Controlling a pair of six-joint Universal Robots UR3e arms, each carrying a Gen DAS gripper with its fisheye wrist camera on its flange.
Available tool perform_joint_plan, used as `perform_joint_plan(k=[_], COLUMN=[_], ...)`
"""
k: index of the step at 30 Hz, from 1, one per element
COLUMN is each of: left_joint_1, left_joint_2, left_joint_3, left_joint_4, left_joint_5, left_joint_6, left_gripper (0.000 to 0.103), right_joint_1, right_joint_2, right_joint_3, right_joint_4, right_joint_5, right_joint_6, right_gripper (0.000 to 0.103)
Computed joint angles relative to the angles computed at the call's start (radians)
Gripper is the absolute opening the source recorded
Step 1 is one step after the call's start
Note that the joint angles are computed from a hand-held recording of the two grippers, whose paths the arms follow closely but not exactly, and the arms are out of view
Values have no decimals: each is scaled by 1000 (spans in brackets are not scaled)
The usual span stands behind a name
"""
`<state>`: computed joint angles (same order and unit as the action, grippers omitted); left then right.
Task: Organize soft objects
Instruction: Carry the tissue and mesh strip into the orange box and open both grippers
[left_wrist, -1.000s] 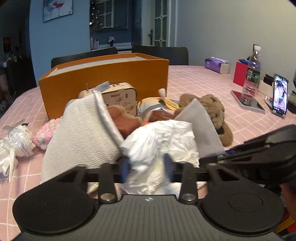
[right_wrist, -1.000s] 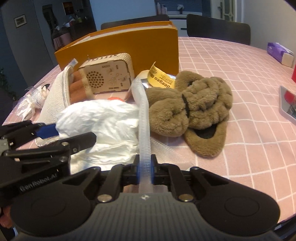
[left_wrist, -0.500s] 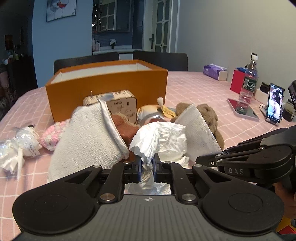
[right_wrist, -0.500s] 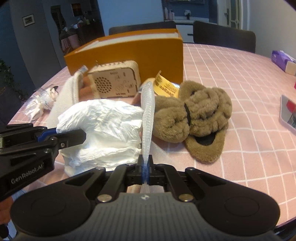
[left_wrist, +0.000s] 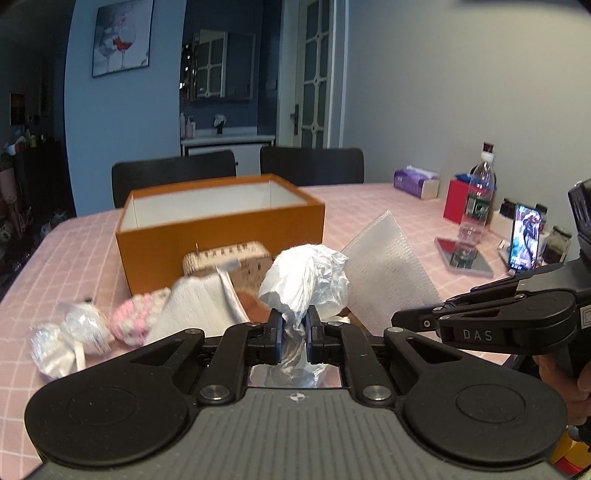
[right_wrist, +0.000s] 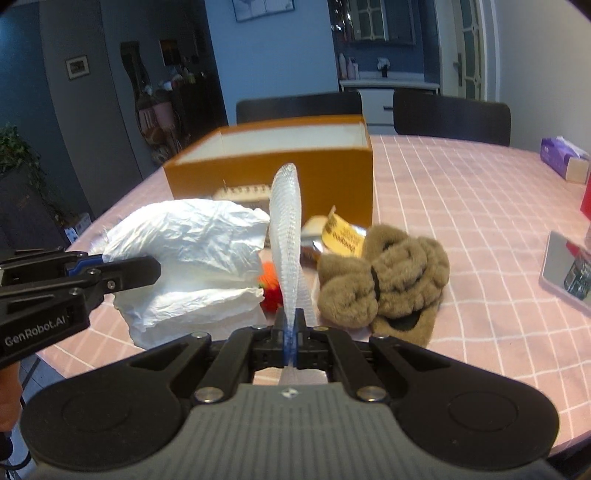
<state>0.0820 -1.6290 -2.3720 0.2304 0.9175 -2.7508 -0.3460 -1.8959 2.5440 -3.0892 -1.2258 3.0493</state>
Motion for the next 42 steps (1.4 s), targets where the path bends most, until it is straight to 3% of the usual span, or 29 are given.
perform_joint_plan(k=[8, 14, 20, 26, 34, 42], left_joint_1=[55, 45, -26, -119, -189, -244], left_joint_2=[79, 71, -37, -221, -493, -804], left_joint_3=[49, 146, 321, 584, 1063, 1630], left_joint_4=[-32, 14, 58, 13, -244, -703], left_joint_5=[-57, -43, 62, 206, 335, 483], left_joint_6=[-24, -62, -116, -125, -96, -17], left_gripper=[12, 12, 12, 12, 12, 12], right_joint_1=[-9, -1, -1, 61, 115, 160], right_joint_2=[-85, -70, 59, 308, 662, 1060], right_joint_3=[-70, -179, -327, -577, -1038, -1625], right_joint_4=[36, 11, -28, -69, 108, 506], right_joint_5=[20, 34, 85, 48, 14, -31], right_joint_6=[9, 31, 111, 219, 262, 203], right_gripper=[0, 0, 0, 0, 0, 0])
